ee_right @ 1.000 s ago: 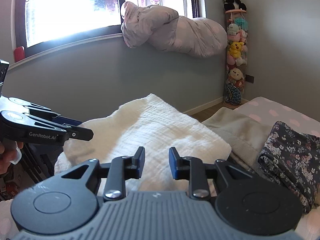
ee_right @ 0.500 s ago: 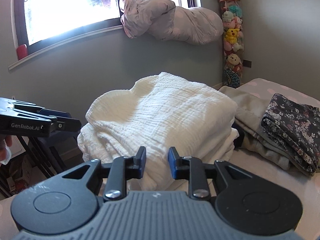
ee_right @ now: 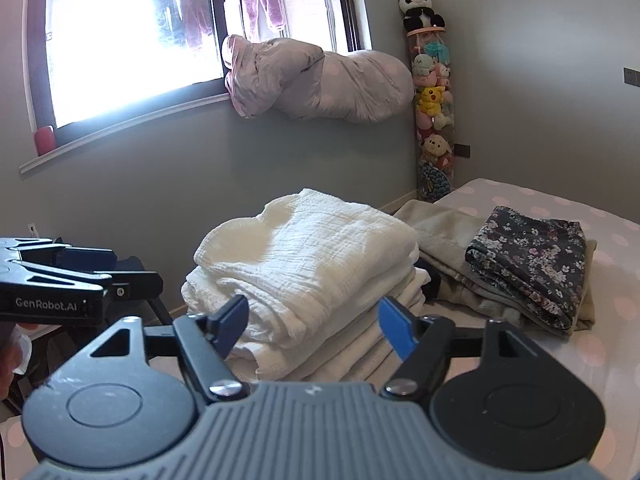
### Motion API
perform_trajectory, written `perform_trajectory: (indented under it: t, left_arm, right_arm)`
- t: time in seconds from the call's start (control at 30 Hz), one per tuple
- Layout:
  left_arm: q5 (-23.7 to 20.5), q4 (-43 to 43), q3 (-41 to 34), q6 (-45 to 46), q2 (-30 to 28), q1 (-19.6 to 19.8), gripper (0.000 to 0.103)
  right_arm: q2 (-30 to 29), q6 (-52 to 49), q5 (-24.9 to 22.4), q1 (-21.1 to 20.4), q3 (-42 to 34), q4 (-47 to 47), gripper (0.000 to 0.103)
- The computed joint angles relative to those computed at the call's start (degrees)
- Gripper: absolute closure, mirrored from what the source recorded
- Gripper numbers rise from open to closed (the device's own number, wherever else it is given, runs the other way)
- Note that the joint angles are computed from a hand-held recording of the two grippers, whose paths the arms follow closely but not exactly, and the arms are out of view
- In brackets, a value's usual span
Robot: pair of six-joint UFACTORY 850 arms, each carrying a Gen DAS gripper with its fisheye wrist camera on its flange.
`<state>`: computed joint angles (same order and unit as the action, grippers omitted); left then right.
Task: Fold clothes
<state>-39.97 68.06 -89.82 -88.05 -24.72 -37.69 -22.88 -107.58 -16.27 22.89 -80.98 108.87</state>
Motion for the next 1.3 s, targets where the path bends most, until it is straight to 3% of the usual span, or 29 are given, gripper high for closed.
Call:
perform_trajectory:
  t: [0.33, 0.53, 0.7, 1.07, 1.3]
  left_arm:
    - [-4.25, 4.31, 0.89, -11.82, -0.22, -5.52, 0.027]
    - [-9.53, 6.75, 2.28, -19.35, -1.04, -8.65, 0.026]
    - [-12.3, 7.02, 3.73, -24.26, -1.51, -10.52, 0.002]
    - [-14.46, 5.59, 4.61, -30.7, -4.08, -12.98, 0.002]
    - [-19.47, 2.96, 2.13, -26.85, -6.35, -14.33, 0.002]
  right_arm:
    - [10.16, -21.71, -2.04, -0.33, 11.88, 21.66, 0.011]
    - [13.8, -37.24, 0.36, 0.78, 16.93, 36.82, 0.008]
    - [15.8, -54.02, -0.62, 1.55, 21.7, 54.34, 0.007]
    - [16.69, -57.14, -2.42, 0.94, 26.93, 59.86, 0.007]
    - [17.19, -63.28, -3.23, 1.24, 28.81, 64.73, 0.007]
